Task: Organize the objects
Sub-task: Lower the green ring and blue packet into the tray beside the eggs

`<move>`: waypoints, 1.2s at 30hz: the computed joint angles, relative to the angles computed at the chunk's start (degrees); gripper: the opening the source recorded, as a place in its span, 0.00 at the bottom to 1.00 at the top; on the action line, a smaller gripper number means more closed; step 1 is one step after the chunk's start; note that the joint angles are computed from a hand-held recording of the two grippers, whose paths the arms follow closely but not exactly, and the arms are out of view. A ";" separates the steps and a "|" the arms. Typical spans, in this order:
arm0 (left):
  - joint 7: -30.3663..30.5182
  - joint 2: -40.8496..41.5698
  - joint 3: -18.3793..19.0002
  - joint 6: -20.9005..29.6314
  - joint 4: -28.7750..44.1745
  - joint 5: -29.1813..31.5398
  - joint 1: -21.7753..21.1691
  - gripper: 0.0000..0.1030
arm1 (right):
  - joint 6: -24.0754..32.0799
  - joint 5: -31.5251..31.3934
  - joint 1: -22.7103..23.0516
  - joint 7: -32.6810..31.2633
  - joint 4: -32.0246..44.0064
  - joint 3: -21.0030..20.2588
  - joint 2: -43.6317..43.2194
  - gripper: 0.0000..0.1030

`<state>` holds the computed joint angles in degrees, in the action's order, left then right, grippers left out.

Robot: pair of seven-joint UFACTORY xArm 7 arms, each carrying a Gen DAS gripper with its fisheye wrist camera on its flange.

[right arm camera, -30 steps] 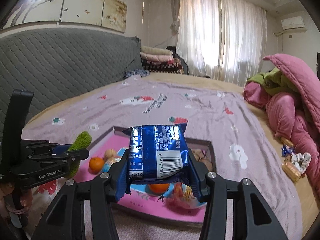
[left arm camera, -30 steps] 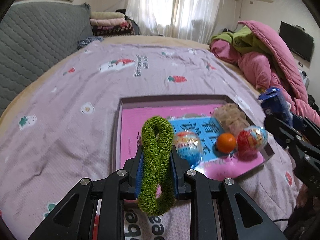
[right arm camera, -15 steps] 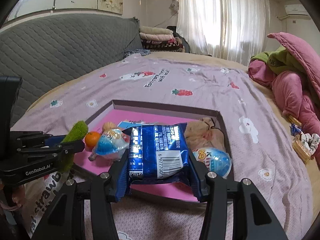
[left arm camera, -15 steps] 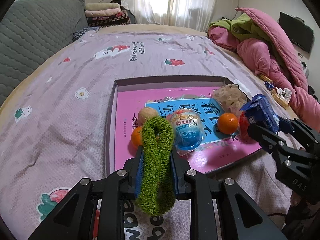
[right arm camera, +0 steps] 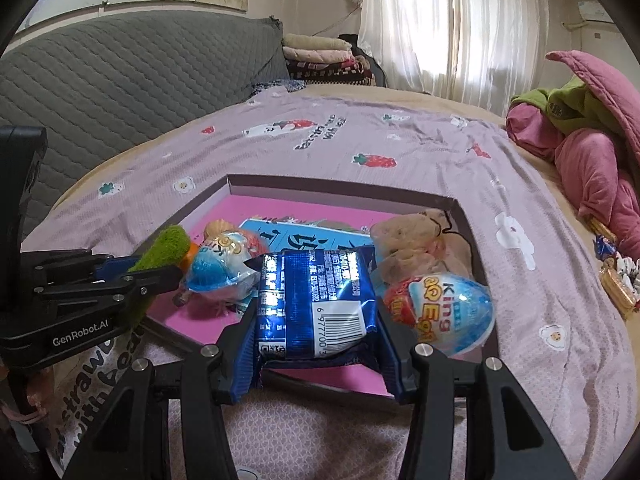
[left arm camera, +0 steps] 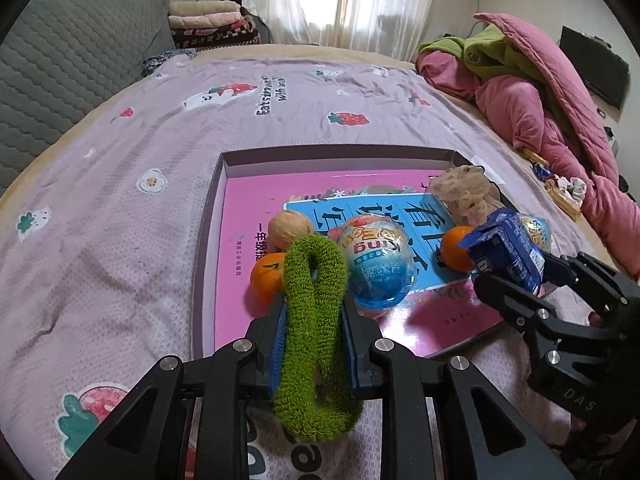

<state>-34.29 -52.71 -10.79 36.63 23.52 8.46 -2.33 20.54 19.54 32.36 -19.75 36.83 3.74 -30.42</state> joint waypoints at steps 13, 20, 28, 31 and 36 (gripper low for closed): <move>-0.97 2.66 -0.66 -4.21 -0.19 1.18 1.50 0.24 | -1.94 -0.47 -0.46 0.73 0.32 1.60 2.64 0.50; -2.34 3.45 -2.10 -4.32 0.19 2.65 1.93 0.24 | -2.08 -2.14 -0.05 1.58 0.24 1.41 2.66 0.50; -3.90 3.56 -2.91 -6.26 -0.50 4.16 2.44 0.24 | -6.67 -3.01 0.22 1.42 -0.73 2.00 3.64 0.50; -4.65 3.83 -3.42 -7.86 -0.93 4.87 3.02 0.25 | -9.11 -4.84 -0.06 2.08 -1.24 2.85 4.24 0.50; -6.54 3.69 -5.30 -8.04 -1.03 6.28 3.59 0.26 | -9.80 -7.20 -0.25 3.86 -2.13 3.26 3.67 0.50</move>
<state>-40.83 -49.01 -16.09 28.58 22.48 14.75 1.26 10.74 12.35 32.10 -15.90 34.69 7.01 -26.75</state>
